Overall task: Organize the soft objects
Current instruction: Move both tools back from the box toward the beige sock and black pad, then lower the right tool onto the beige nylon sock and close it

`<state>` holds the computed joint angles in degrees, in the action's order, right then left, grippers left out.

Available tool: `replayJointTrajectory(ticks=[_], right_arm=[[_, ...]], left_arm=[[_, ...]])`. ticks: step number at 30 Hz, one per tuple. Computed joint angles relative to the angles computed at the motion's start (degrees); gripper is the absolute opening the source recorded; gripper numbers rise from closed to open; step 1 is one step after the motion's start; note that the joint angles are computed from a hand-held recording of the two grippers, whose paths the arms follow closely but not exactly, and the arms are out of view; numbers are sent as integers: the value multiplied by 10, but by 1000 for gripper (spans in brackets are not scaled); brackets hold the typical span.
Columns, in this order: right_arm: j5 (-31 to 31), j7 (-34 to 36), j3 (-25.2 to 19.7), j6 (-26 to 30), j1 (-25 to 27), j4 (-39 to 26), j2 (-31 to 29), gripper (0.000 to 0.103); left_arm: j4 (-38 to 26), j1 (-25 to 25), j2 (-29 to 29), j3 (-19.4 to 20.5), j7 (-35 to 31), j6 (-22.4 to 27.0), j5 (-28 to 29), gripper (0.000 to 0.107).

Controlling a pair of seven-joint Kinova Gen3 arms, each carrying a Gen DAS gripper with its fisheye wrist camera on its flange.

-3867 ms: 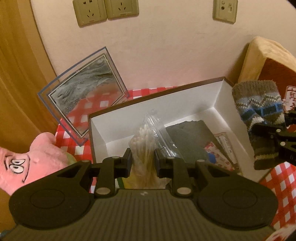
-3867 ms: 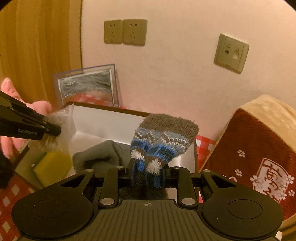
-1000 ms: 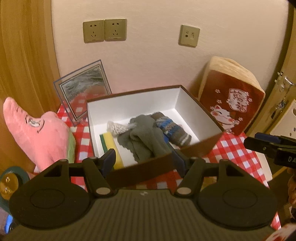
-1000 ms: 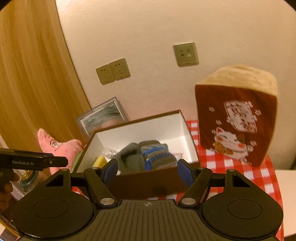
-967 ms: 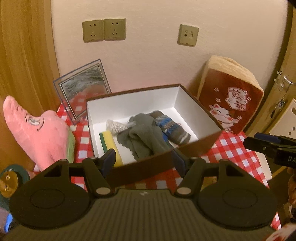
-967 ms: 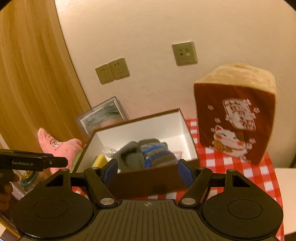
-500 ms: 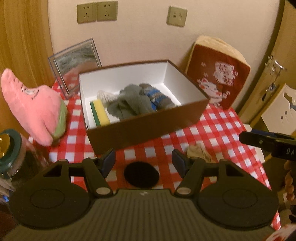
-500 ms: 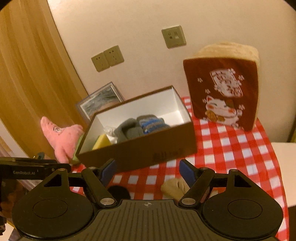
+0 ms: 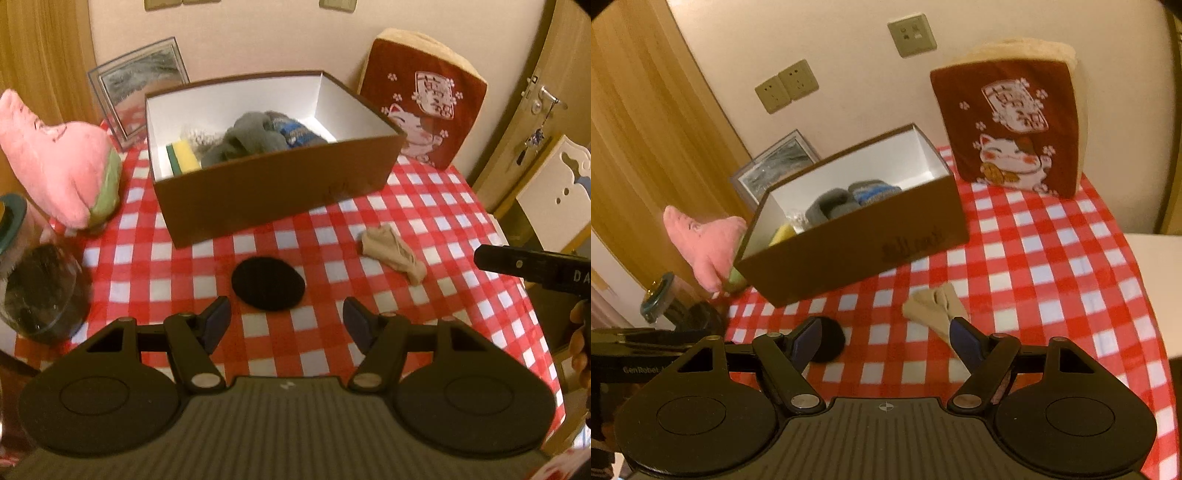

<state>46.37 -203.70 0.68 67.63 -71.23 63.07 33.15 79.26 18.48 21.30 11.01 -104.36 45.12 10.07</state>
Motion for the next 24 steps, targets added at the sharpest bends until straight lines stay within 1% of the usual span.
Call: replayJointTrajectory(ticks=[3,9,15,17,20,24], right_arm=[[-13,12,-4,18,-1,-14,9,76],[-39,2,-8,20,1,-10,12,76],[-65,34,-11,31,8,-25,22,76],[-67,36,-8,29,6,-24,24,76],[-74,41,-10,12,11,-15,23,76],[-90,61,-11,12,16,-21,32,76]], left_arm=[[11,1,-3,0,0,-1,-1,65],[30,18,-4,-5,7,-9,-27,65],[37,23,3,-3,6,-11,-34,65],[40,26,5,-3,8,-13,-37,65],[40,32,11,-5,15,-12,-43,65],[43,40,18,-8,27,-21,-53,65]])
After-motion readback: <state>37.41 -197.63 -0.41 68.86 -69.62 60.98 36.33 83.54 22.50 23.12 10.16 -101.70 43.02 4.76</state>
